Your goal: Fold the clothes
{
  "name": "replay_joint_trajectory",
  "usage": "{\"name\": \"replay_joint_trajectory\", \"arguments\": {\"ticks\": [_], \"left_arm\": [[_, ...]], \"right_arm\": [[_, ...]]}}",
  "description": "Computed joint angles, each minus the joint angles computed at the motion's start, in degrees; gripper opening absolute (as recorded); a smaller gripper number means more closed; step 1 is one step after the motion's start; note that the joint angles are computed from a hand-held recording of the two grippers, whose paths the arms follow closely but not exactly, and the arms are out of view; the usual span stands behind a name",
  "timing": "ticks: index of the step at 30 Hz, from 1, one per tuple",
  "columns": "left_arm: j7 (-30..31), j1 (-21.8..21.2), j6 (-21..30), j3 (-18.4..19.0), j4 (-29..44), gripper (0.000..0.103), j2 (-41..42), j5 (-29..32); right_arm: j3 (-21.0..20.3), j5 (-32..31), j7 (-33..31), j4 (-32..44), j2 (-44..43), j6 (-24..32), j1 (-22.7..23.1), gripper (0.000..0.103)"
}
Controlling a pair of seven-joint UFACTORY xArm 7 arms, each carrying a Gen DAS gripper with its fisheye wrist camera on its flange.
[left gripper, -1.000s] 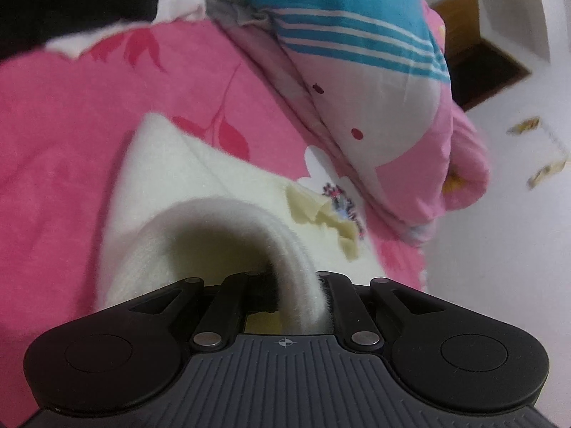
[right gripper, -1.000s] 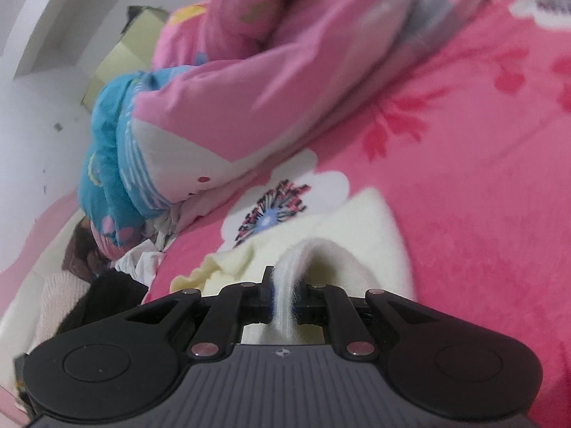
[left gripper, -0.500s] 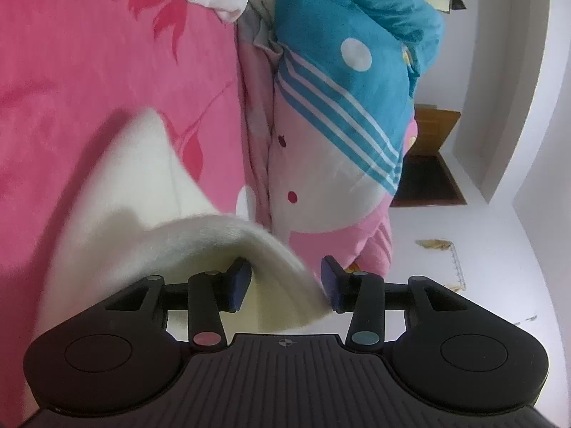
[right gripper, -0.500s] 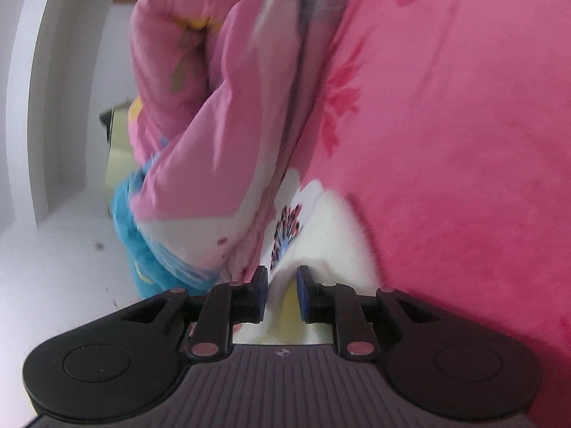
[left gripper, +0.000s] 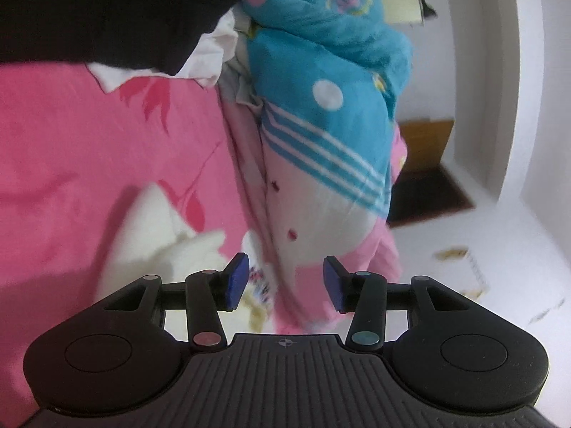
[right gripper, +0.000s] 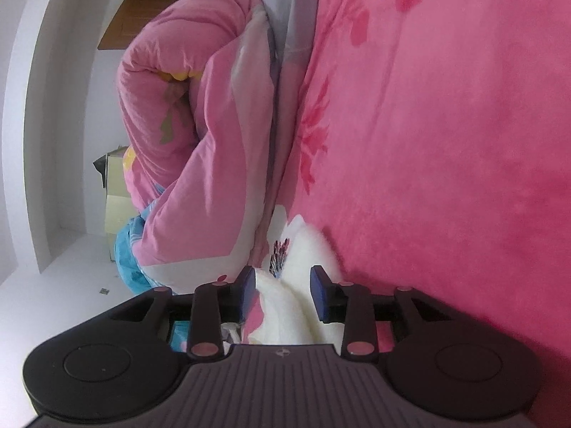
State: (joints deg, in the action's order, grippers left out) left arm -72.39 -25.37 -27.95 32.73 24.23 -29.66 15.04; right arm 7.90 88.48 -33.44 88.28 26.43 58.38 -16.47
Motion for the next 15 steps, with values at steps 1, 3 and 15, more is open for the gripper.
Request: {"name": "replay_joint_trajectory", "arguments": {"ticks": [1, 3, 15], "left_arm": [[1.23, 1.73, 2.76, -2.16, -0.79, 0.045, -2.42, 0.5], [4.86, 3.96, 8.8, -5.92, -3.66, 0.046, -9.38, 1.24], [7.57, 3.76, 33.16, -20.89, -13.33, 0.066, -29.74, -3.92]], "right_arm": [[-0.09, 0.41, -0.95, -1.46, -1.4, 0.8, -0.73, 0.038], [-0.93, 1.42, -3.43, -4.76, -4.7, 3.91, -2.37, 0.039], [-11.63, -19.43, -7.67, -16.81, -21.22, 23.47, -2.25, 0.06]]}}
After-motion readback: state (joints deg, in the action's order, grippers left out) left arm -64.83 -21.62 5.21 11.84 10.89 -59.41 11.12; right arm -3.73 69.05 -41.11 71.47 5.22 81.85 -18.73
